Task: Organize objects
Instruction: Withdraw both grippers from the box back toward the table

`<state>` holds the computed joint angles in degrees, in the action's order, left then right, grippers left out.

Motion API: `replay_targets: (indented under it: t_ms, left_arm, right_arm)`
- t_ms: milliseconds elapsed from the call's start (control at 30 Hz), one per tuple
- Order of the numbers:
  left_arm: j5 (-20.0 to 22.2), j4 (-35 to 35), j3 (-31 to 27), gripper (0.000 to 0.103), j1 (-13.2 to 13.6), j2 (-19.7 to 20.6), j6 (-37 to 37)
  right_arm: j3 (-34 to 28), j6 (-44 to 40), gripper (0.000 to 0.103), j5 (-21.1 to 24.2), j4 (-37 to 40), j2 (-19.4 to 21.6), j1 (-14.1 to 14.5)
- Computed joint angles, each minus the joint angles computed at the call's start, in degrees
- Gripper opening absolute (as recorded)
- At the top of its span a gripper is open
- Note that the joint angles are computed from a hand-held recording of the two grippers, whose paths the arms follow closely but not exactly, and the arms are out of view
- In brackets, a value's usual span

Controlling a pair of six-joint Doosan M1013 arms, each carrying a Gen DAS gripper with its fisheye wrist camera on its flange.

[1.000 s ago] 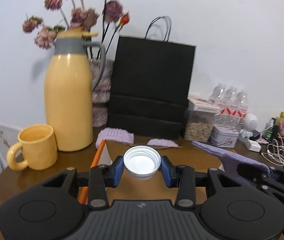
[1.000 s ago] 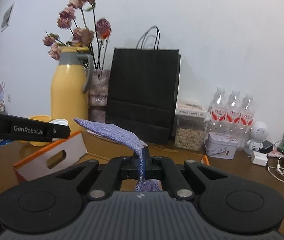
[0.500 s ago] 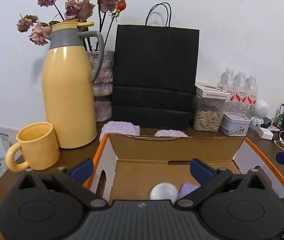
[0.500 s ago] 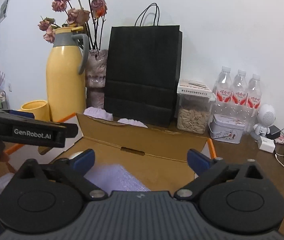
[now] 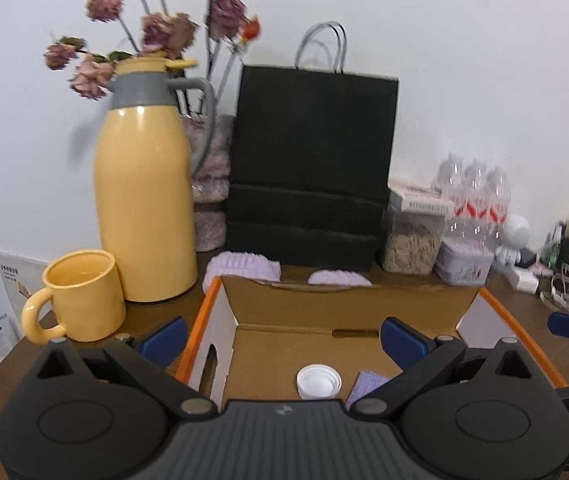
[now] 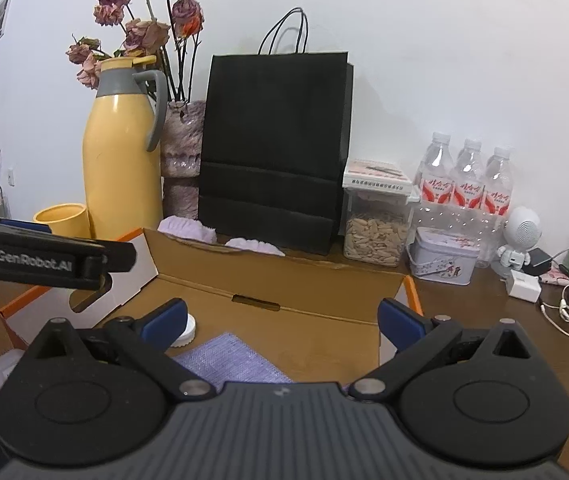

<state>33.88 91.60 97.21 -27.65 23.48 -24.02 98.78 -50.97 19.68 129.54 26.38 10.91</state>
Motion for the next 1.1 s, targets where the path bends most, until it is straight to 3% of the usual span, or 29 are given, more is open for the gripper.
replay_targets:
  t_ms: [167, 733, 1100]
  left_arm:
    - [1.64, 3.25, 1.49, 0.103, -1.07, -1.38, -2.57]
    - [5.95, 5.38, 8.37, 0.103, -4.89, -7.91, -3.67]
    - [7.44, 4.54, 16.19, 0.103, -6.05, -13.62, -4.61]
  right_arm:
    - [2.37, -7.63, 0.103, 2.51, 7.08, -1.88, -0.38]
    - [11.55, -15.81, 0.103, 6.88, 14.55, -9.68, -0.99]
    - [18.45, -19.86, 0.103, 6.22, 17.24, -14.26, -1.07]
